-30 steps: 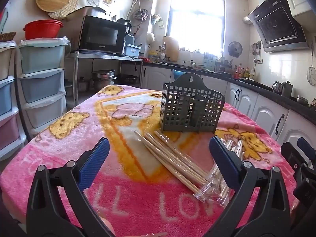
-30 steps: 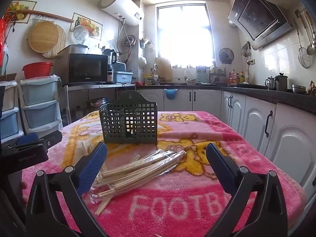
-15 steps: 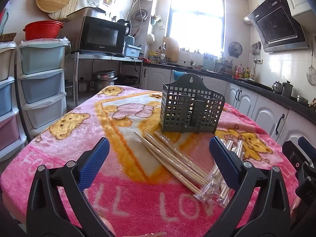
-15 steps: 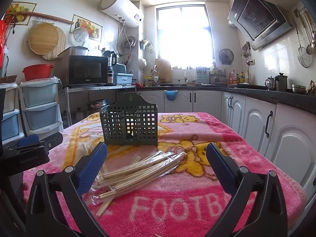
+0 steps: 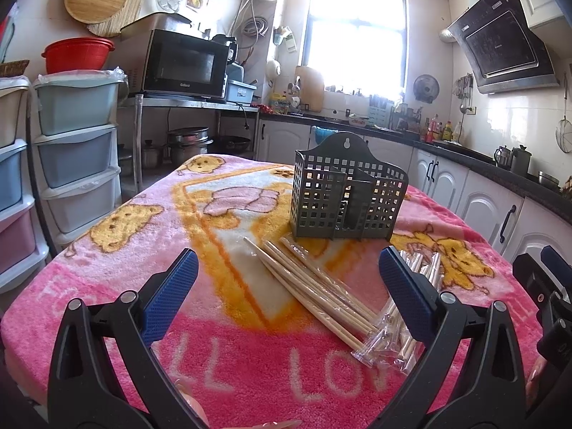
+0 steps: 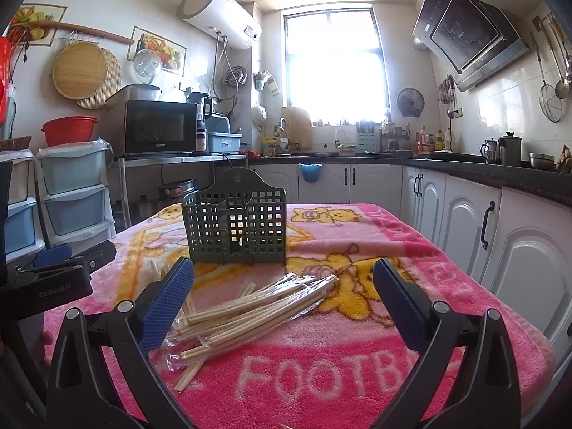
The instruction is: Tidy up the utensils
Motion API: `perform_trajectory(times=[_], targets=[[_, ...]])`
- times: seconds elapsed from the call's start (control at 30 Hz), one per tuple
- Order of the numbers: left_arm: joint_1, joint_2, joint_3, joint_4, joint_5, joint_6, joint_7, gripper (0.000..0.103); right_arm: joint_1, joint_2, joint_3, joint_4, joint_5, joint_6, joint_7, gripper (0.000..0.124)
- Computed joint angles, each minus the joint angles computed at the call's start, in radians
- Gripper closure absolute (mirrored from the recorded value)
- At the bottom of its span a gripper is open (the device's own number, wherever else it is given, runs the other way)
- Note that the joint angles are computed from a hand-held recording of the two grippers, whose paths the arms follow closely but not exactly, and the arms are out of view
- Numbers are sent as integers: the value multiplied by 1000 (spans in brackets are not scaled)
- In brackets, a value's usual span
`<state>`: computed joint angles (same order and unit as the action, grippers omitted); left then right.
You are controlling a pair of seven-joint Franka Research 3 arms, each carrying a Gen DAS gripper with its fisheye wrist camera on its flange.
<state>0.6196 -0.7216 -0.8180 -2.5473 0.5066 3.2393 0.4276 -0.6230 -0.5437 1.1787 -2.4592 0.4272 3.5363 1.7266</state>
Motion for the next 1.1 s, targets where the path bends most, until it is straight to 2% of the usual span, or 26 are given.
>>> perform_trajectory(times=[0.67,0.7,0.77,0.97,1.1], targets=[[8,14,2,4,-5,-2,1,10,-22,16,17,27,-40,-13,-3,27],[37,20,-20,12,-6,4,-7,10,-23,23,16,35,-50,-21,-8,27],[39,23,-15,13,-9,1,-8,10,-26,44,16,51,-77,-23,-23,27],[-5,100,61,35,2,-19,13,10,-33,110,11,105,-137,-53,-66,27],[-50,169,120,77,28,-62,36,10,-29,161,1,145,-153,-90,-91,27]])
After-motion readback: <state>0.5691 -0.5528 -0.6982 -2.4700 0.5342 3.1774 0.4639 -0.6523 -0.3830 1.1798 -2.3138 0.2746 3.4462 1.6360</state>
